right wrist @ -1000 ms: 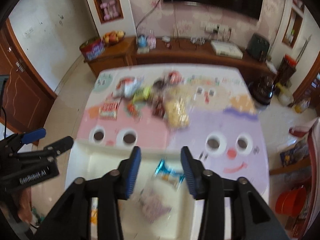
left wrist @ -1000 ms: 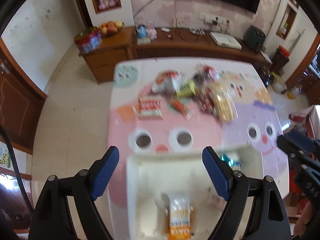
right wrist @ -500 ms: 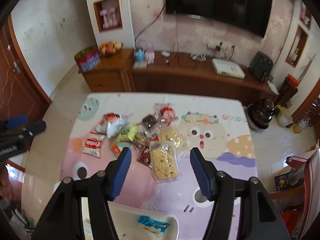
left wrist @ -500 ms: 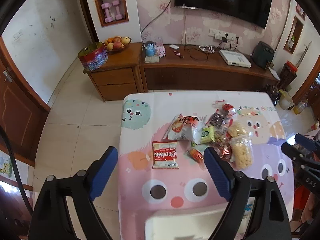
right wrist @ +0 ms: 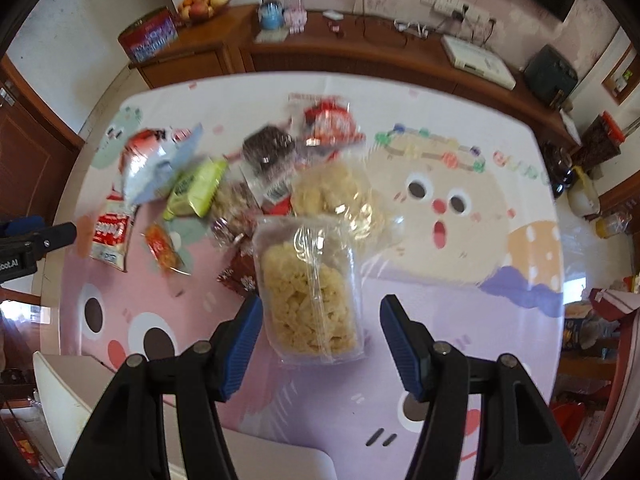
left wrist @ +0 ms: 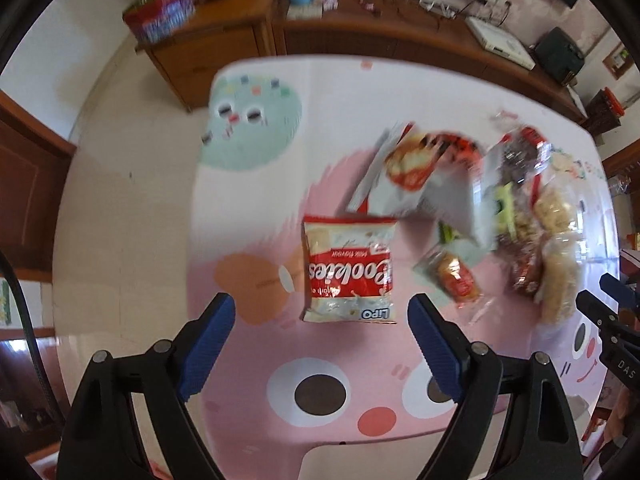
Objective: Organize snacks
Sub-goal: 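Grasp the red Cookies pack with the left tool while the right tool grasps a clear puffed-snack bag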
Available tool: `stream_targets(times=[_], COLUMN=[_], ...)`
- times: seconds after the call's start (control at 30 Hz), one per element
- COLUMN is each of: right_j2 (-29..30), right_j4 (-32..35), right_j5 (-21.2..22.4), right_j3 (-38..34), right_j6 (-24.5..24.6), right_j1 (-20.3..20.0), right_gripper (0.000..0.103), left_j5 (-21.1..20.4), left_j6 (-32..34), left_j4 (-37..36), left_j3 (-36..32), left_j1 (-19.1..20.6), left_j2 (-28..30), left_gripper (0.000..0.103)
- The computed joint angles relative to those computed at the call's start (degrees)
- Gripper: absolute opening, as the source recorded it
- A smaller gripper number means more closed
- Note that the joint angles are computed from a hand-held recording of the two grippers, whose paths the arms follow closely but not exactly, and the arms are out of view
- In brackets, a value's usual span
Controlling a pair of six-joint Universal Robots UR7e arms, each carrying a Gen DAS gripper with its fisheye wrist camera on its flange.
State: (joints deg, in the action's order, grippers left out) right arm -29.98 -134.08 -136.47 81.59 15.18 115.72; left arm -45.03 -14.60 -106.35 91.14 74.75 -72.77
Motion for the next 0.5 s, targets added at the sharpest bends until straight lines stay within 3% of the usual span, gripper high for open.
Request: stream_targets(times=[0.3, 0.5], right_j2=[2.48, 5.34], right_j4=[6.02, 11.50], right_j5=[2.76, 0.40], right_j3=[-3.36, -7.21], right_j6=[2.06, 3.20], right_j1=[-2.34, -2.13], right_gripper=[0.061, 0.063], left_j5=[-2.56, -3.40], left_j6=[-2.11, -5.02], left_j4=[2.61, 5.70], left_j3=[-3.46, -6.02], left_j1=[3.31, 4.47], left_j2=[5.52, 8.24], left_gripper=[0.087, 0.082])
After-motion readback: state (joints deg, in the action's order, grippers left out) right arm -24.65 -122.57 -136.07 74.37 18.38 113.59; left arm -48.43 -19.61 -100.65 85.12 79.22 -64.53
